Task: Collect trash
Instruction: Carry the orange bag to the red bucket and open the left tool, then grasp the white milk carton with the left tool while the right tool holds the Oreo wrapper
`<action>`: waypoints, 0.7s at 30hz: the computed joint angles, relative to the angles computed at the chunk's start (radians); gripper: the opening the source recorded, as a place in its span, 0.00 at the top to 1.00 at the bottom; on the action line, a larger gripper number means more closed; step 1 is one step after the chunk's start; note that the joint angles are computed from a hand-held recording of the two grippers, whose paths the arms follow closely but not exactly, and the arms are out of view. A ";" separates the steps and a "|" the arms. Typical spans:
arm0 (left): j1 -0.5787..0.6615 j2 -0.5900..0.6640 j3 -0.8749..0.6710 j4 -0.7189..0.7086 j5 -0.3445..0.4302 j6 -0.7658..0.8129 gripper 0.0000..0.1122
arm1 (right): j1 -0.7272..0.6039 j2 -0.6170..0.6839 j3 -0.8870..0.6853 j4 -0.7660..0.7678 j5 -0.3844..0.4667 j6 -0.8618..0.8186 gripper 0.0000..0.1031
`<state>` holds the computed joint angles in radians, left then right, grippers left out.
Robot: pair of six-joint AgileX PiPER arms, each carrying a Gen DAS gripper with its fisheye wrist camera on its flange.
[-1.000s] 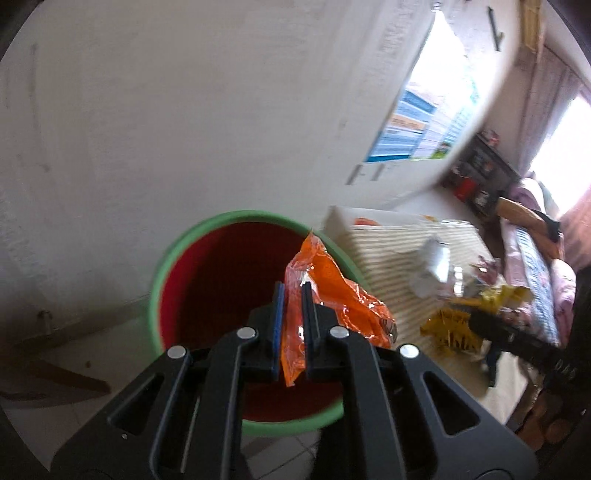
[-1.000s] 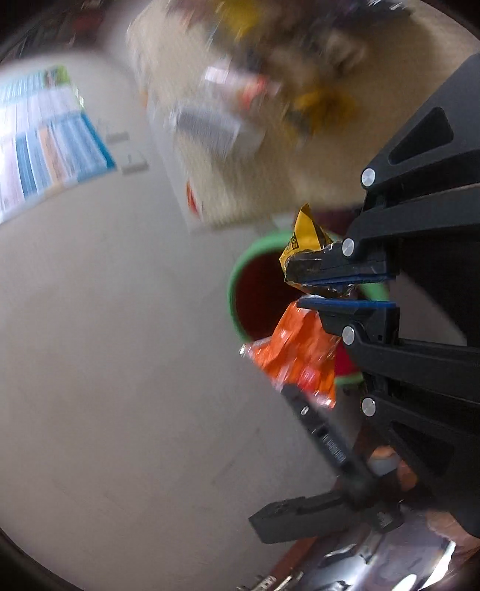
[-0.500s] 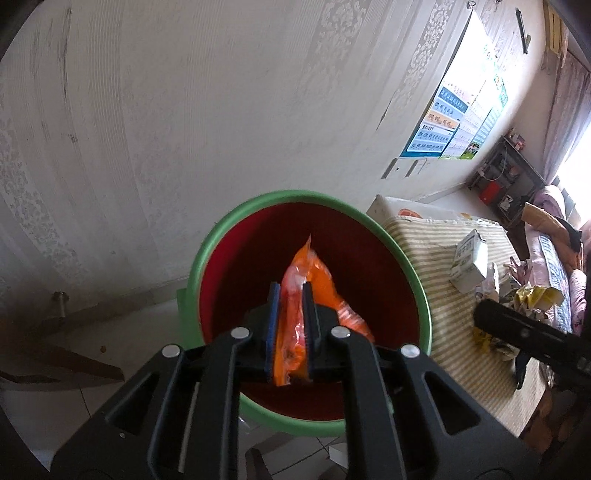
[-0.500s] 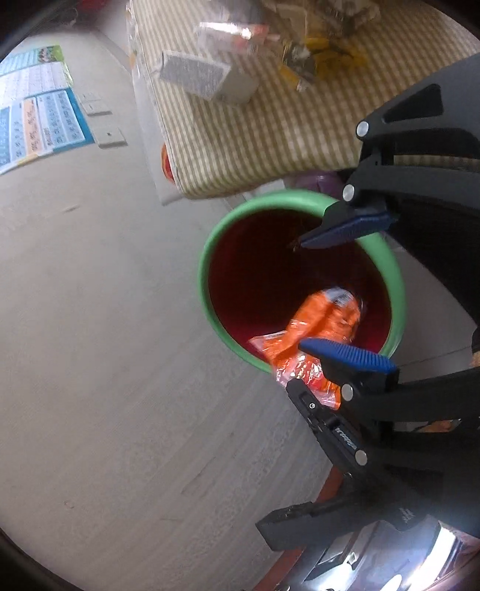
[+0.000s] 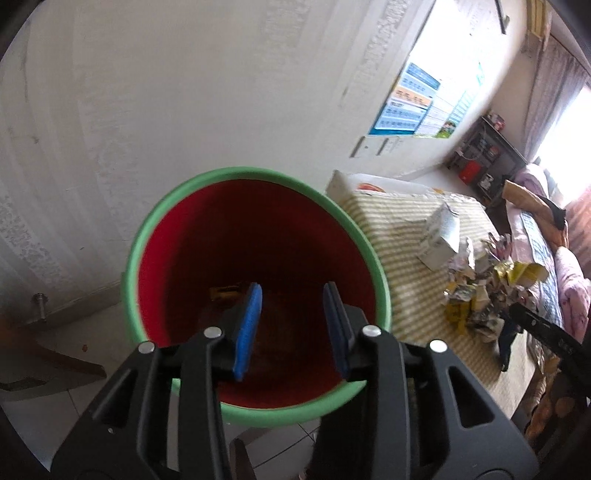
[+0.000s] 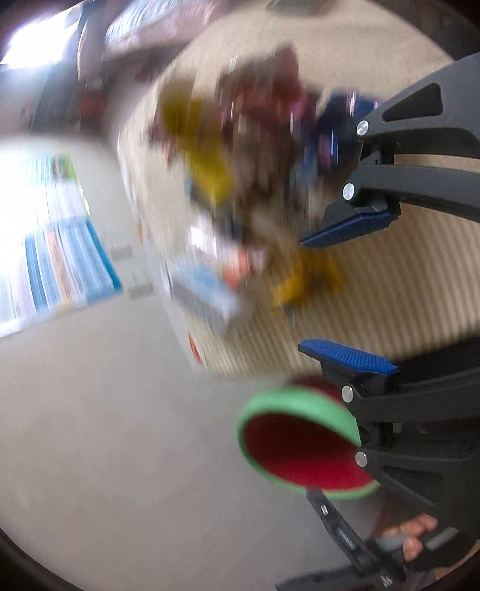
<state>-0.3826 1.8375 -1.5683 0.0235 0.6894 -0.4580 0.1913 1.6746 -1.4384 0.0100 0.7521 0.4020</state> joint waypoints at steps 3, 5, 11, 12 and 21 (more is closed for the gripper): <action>-0.024 0.017 -0.028 -0.011 0.015 0.011 0.70 | -0.056 -0.052 0.068 -0.112 0.008 0.065 0.49; -0.036 0.024 -0.039 -0.018 0.023 0.015 0.70 | -0.087 -0.060 0.091 -0.155 0.013 0.080 0.47; -0.085 0.051 -0.091 -0.026 0.056 0.024 0.67 | -0.156 -0.081 0.168 -0.195 0.025 0.051 0.43; -0.092 0.054 -0.098 -0.025 0.060 0.024 0.66 | -0.172 -0.080 0.178 -0.174 0.020 0.032 0.42; -0.146 0.084 -0.166 0.004 0.111 0.017 0.64 | -0.182 -0.134 0.248 -0.074 -0.025 -0.043 0.42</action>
<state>-0.5289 1.9219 -1.7346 0.0275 0.8002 -0.4407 0.0089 1.5410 -1.1906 -0.0637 0.7268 0.3595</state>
